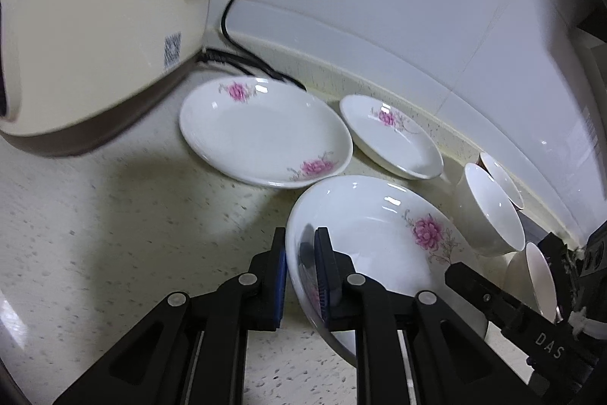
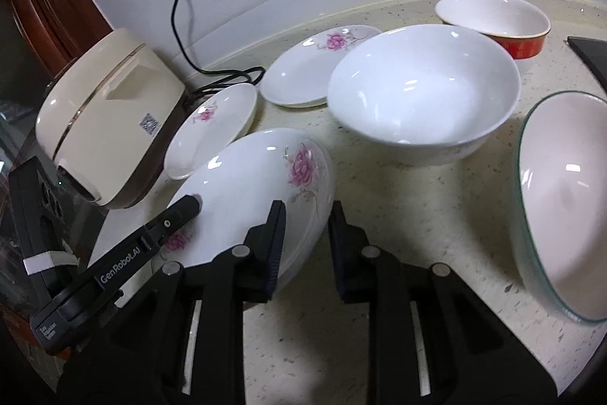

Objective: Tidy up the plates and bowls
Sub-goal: 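Carry the held plate with both grippers toward the rice cooker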

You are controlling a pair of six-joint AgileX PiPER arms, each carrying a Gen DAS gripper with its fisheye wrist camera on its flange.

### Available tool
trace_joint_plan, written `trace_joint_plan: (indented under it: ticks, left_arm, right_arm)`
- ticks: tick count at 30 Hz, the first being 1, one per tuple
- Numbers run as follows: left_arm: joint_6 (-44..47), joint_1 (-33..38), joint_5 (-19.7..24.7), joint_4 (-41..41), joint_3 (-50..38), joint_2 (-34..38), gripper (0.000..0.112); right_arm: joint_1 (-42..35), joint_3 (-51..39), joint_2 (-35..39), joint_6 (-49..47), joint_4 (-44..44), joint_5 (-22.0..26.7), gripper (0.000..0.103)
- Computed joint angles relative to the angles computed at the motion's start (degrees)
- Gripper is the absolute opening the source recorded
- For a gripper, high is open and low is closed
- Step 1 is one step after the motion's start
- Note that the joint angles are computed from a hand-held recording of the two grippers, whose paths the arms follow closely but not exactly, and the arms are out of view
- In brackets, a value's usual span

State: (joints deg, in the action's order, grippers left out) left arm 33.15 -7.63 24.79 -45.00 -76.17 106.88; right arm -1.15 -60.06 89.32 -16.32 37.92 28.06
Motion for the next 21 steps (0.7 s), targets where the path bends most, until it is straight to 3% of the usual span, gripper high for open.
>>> trace_joint_plan:
  ticks: [8,12,21]
  left_arm:
    - [4.60,2.59,-0.53,-5.37,3.33,-2.79,0.015]
    - [9.83,3.59,-4.20,-10.16,8.51,-6.03,0.016]
    - [15.72,9.90,-5.81,-14.35,16.44,-12.70,0.018]
  right_arm:
    - [-0.60,1.02,-1.51,-10.59,10.73,2.09,0.027]
    - [1.75,0.84,-1.86,-12.90,11.83,2.08,0.027]
    - [9.25,0.97,-2.55,-16.57,11.96,1.96,0.027]
